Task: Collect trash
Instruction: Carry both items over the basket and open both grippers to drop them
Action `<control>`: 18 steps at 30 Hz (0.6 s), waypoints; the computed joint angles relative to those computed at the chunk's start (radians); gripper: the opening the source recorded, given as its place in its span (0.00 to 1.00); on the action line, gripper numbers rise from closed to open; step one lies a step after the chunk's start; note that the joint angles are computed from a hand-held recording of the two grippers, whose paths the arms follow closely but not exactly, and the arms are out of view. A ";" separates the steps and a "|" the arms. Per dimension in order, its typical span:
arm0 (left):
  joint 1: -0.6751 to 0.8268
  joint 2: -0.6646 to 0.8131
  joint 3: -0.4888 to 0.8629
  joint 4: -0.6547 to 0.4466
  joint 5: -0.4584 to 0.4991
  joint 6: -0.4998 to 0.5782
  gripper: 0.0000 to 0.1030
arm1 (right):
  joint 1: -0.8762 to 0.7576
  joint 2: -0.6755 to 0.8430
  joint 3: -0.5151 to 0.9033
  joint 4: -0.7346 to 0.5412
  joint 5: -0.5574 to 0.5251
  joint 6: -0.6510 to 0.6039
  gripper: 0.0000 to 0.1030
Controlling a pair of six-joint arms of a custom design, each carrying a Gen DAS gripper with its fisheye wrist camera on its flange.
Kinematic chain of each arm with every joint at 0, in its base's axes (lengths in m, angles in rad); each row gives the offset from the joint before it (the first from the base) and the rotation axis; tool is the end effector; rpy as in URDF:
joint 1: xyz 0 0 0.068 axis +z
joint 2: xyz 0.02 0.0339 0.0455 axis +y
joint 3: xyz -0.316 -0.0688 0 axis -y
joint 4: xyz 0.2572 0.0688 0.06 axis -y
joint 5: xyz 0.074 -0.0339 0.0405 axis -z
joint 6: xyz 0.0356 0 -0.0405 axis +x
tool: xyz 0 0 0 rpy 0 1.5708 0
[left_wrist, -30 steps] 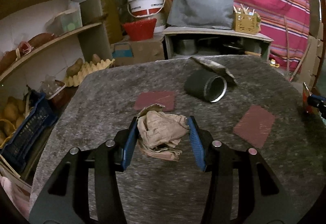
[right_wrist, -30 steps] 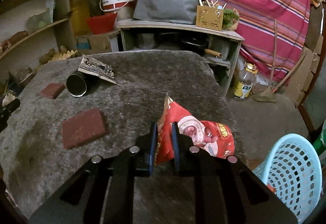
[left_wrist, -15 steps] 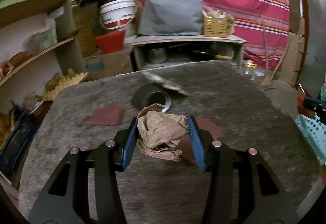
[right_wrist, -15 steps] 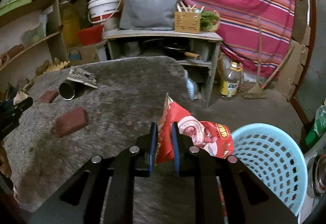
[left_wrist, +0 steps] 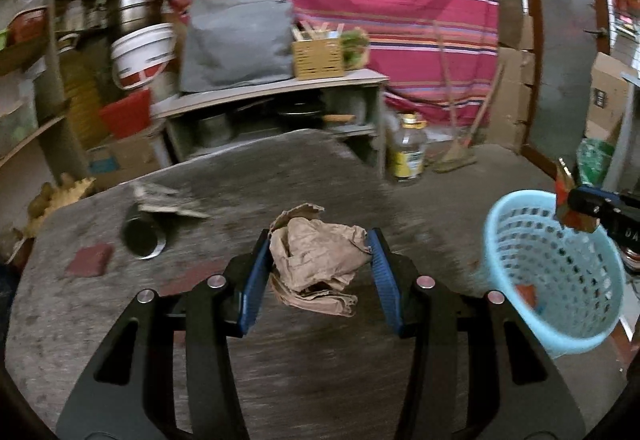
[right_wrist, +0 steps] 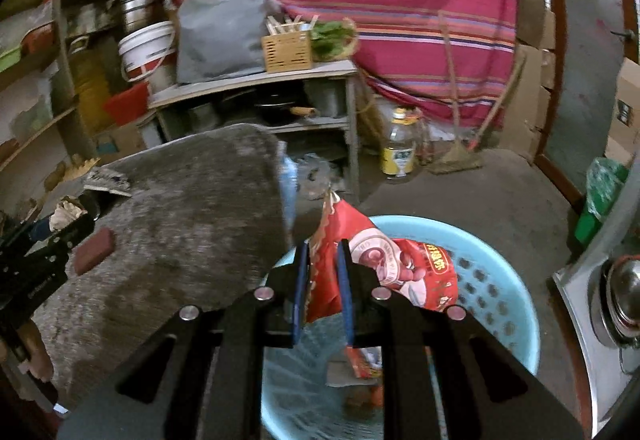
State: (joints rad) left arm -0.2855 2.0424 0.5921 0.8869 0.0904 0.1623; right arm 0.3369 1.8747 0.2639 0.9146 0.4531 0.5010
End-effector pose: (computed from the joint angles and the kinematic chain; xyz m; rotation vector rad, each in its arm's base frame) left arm 0.3316 -0.1007 0.0884 0.5261 2.0705 -0.1689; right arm 0.2369 0.0665 0.0876 0.4115 2.1466 -0.0443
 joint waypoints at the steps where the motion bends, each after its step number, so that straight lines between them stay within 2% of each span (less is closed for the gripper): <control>1: -0.022 0.002 0.002 0.001 -0.009 -0.010 0.46 | -0.012 0.001 -0.013 0.014 -0.003 -0.002 0.15; 7: -0.159 0.036 0.035 -0.003 -0.051 -0.090 0.46 | -0.109 0.048 -0.098 0.132 -0.034 -0.023 0.15; 18: -0.356 0.108 0.119 -0.033 -0.105 -0.157 0.46 | -0.280 0.227 -0.222 0.453 -0.146 -0.079 0.15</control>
